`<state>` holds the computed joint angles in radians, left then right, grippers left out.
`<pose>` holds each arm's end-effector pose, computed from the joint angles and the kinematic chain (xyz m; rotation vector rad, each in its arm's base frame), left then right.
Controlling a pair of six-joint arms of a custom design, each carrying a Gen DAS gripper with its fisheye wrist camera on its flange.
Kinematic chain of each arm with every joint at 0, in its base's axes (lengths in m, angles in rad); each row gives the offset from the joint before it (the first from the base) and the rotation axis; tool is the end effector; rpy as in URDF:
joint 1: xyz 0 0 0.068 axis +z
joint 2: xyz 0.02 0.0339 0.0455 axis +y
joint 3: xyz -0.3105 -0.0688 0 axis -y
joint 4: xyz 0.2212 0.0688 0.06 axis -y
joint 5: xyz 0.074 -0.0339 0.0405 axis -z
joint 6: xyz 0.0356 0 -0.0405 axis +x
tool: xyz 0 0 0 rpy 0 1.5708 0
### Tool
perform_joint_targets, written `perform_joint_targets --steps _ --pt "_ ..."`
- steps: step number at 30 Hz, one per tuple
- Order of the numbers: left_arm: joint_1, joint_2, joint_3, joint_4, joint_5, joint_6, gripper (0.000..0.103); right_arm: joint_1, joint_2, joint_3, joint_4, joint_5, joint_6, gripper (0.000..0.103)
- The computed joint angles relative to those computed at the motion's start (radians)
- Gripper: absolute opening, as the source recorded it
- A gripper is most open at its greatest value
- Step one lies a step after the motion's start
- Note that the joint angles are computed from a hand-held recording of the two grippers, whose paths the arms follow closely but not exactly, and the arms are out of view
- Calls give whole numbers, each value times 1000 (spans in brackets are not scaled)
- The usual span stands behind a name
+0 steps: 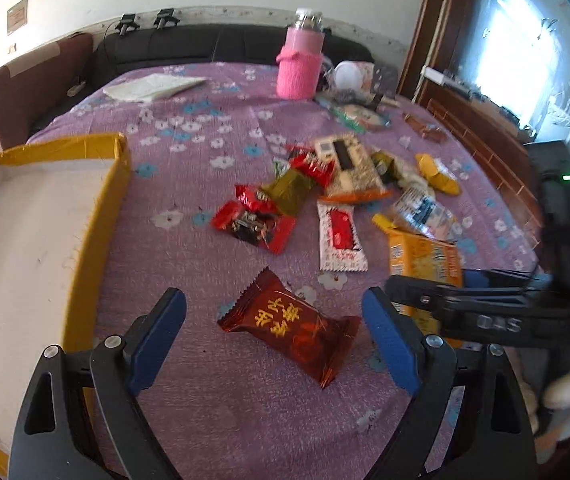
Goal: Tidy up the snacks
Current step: 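Grasp the red candy with the left gripper while the right grasps the yellow biscuit bag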
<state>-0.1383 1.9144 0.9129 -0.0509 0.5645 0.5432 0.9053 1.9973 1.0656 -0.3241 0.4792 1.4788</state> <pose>0.3400 -0.0666 0.1615 1.0045 2.2646 -0.5700 0.2360 0.2740 0.1540 0.8258 2.4465 0.1477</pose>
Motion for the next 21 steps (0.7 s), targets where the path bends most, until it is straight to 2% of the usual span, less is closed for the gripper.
perform_joint_targets --steps 3,5,6,7,8,10,16,21 --pt "-30 46 11 21 -55 -35 90 14 8 7 -18 17 0 75" --pt "-30 73 35 -2 -50 -42 89 19 18 22 -56 34 9 75" --pt "-30 83 47 -18 -53 -46 71 22 18 18 -53 38 6 75" --pt "-26 90 58 -27 -50 -53 64 24 16 15 -49 41 3 74" --pt "-24 90 60 -25 -46 -59 40 28 14 13 -49 45 0 74" --pt "-18 99 69 -34 -39 -55 28 36 18 19 -57 48 1 75" --pt "3 94 63 -33 -18 -69 28 47 47 65 -120 63 26 80" --pt "37 62 65 -69 21 -65 28 31 105 169 -236 58 7 78"
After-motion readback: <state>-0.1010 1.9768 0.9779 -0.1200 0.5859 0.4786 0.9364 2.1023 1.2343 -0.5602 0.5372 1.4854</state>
